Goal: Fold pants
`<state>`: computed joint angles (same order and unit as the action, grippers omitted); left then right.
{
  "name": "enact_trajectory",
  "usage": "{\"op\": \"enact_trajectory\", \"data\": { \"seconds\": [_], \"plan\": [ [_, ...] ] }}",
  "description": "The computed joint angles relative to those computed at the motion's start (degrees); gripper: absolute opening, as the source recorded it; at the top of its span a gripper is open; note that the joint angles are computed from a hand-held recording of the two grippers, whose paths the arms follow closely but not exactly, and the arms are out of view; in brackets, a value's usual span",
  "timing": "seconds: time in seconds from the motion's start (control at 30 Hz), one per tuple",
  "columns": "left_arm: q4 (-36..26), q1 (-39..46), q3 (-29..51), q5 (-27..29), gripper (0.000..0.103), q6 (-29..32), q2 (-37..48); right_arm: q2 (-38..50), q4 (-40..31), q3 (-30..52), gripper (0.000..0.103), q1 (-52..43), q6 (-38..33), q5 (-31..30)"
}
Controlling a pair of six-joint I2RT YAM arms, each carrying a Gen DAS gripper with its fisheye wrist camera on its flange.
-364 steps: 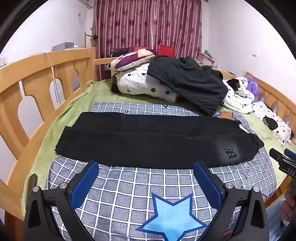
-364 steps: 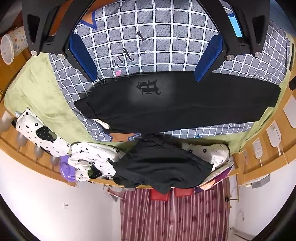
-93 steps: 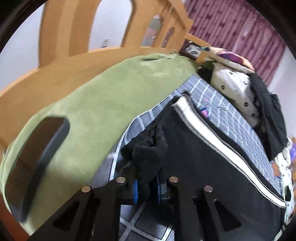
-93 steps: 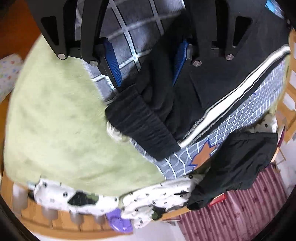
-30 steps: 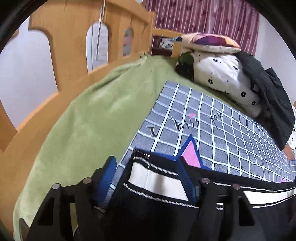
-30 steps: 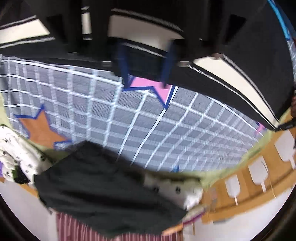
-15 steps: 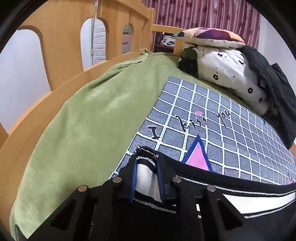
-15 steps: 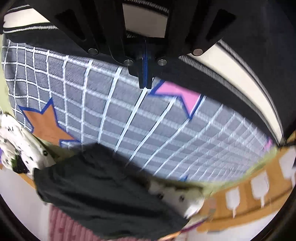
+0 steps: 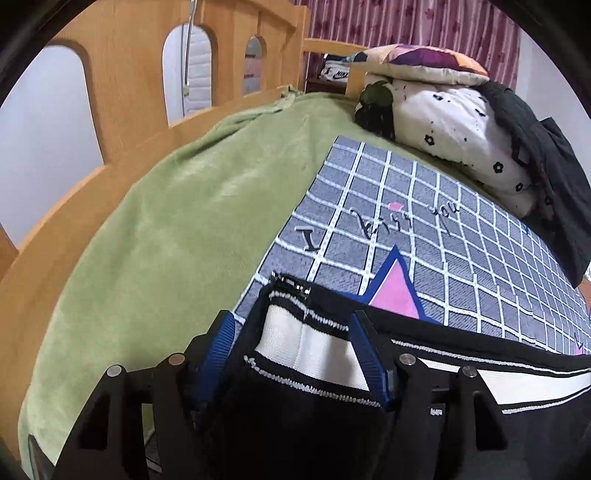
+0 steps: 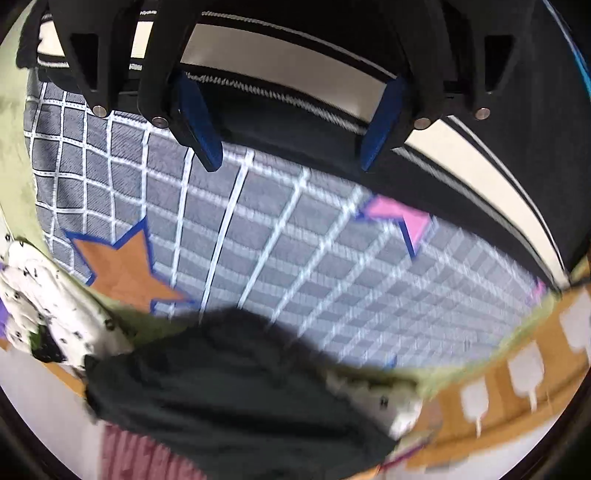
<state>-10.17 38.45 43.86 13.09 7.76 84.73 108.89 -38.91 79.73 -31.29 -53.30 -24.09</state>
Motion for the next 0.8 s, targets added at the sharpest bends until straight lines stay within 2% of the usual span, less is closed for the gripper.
{"op": "enact_trajectory", "data": {
  "seconds": [0.03, 0.07, 0.1, 0.17, 0.23, 0.27, 0.33, 0.4, 0.5, 0.6, 0.67, 0.73, 0.77, 0.8],
  "plan": [
    [-0.3, 0.1, 0.3, 0.0, 0.062, -0.3, 0.4, 1.1, -0.5, 0.0, 0.052, 0.2, -1.7, 1.7],
    [-0.5, 0.2, 0.2, 0.2, 0.062, -0.4, 0.1, 0.2, 3.3, -2.9, 0.020, 0.8, -2.7, 3.6],
    [-0.6, 0.7, 0.0, 0.8, 0.062, -0.3, -0.4, -0.9, 4.8, -4.7, 0.001, 0.9, -4.3, 4.0],
    [-0.3, 1.7, -0.7, 2.2, 0.062, -0.3, -1.9, -1.7, 2.4, -3.4, 0.002, 0.4, -5.0, 2.7],
    [0.4, 1.9, -0.7, 3.0, 0.062, -1.2, -1.9, -1.7, 0.8, -1.1, 0.002, -1.5, -2.5, -2.7],
    [0.5, 1.6, -0.4, 2.5, 0.062, -1.4, -1.3, -0.9, 1.1, -0.6, 0.002, -1.7, -1.3, -3.1],
    [1.3, -0.2, 0.0, -0.1, 0.062, -2.2, 0.7, 0.0, 6.5, -4.0, 0.002, -0.3, -0.6, -0.1],
    [0.9, -1.0, 0.6, -1.5, 0.062, -2.7, 1.9, -0.1, 12.2, -7.4, 0.002, 0.0, 2.8, -0.8],
    [0.1, -0.5, -0.2, -0.8, 0.062, -2.3, -0.2, 0.4, 13.3, -6.3, 0.001, -0.1, 9.0, -0.9],
    [0.2, 0.8, -2.5, 1.0, 0.062, 0.0, -5.6, -1.7, 10.8, -5.0, 0.014, -1.4, 8.5, 0.0],
    [-0.4, 1.6, -3.0, 4.4, 0.062, 0.9, -7.4, -5.0, 15.0, -7.9, 0.025, -5.1, 10.5, -4.9],
    [-1.8, 1.1, -1.6, 6.6, 0.062, 1.1, -5.4, -5.6, 15.4, -8.3, 0.026, -7.8, 12.7, -8.1],
    [-1.5, -0.1, -0.7, 5.5, 0.062, 0.7, -3.1, -4.0, 14.2, -7.2, 0.026, -8.4, 13.4, -7.6],
    [1.1, -1.7, -1.0, 1.9, 0.062, -0.6, -1.0, -2.7, 14.2, -6.9, 0.026, -8.1, 13.3, -5.4]
  ]
}}
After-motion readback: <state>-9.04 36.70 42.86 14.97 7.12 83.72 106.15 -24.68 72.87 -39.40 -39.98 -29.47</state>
